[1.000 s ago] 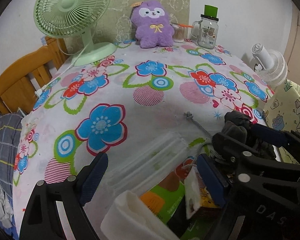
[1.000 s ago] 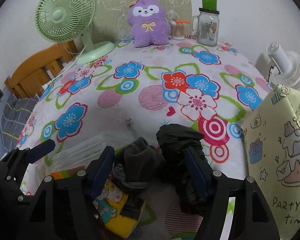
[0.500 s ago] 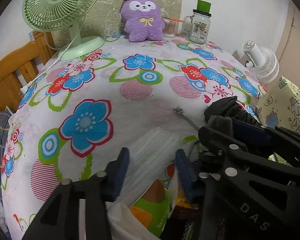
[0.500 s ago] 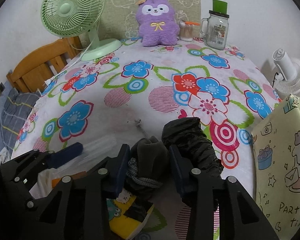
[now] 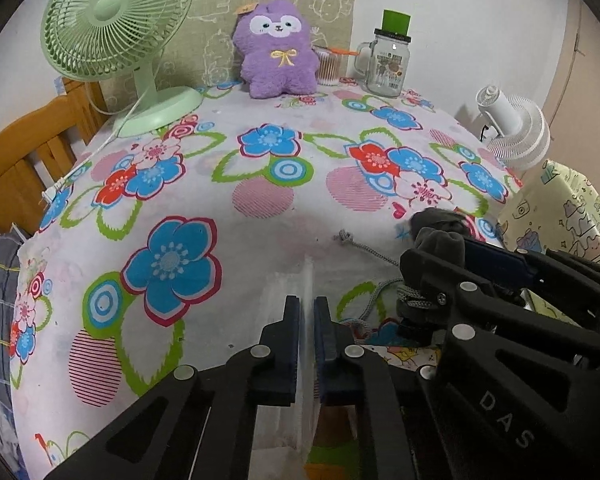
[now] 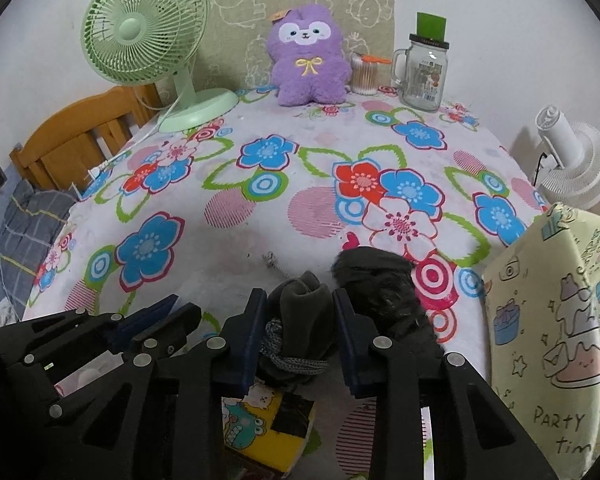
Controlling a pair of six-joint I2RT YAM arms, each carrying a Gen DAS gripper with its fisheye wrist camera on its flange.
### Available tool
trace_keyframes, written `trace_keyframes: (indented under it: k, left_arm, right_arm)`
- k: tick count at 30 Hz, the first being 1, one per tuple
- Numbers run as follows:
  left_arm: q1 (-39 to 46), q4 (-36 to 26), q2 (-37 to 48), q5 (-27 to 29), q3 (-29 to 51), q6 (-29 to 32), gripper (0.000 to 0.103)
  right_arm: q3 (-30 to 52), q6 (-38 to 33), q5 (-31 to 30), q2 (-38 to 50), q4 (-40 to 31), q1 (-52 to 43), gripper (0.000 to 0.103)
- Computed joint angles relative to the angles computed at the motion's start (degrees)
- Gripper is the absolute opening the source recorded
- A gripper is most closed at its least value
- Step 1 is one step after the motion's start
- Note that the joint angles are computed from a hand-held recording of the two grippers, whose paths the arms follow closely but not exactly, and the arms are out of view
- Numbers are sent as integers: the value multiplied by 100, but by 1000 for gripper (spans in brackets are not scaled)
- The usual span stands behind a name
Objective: Organize soft objects
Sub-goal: 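Carry the grey sock with the right tool while the left tool carries the plastic sheet to the box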
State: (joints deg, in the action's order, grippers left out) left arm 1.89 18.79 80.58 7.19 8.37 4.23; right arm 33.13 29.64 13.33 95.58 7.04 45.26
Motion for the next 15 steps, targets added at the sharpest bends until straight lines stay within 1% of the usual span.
trace_keyframes:
  k: [6,12,15]
  left_arm:
    - [-205,-427,-723,-146,-70,-149,4]
    - [-513,-1012,-1580,-365,-106,-357,4]
    - [-692,-1444,-2143,-496,-114,-489,4]
  right_arm:
    - [-178,18,81,-440,-107,10,36]
    - [-347,48,199,-1035,-350,35,36]
    - [-420,41,260,-1354,-496,53,36]
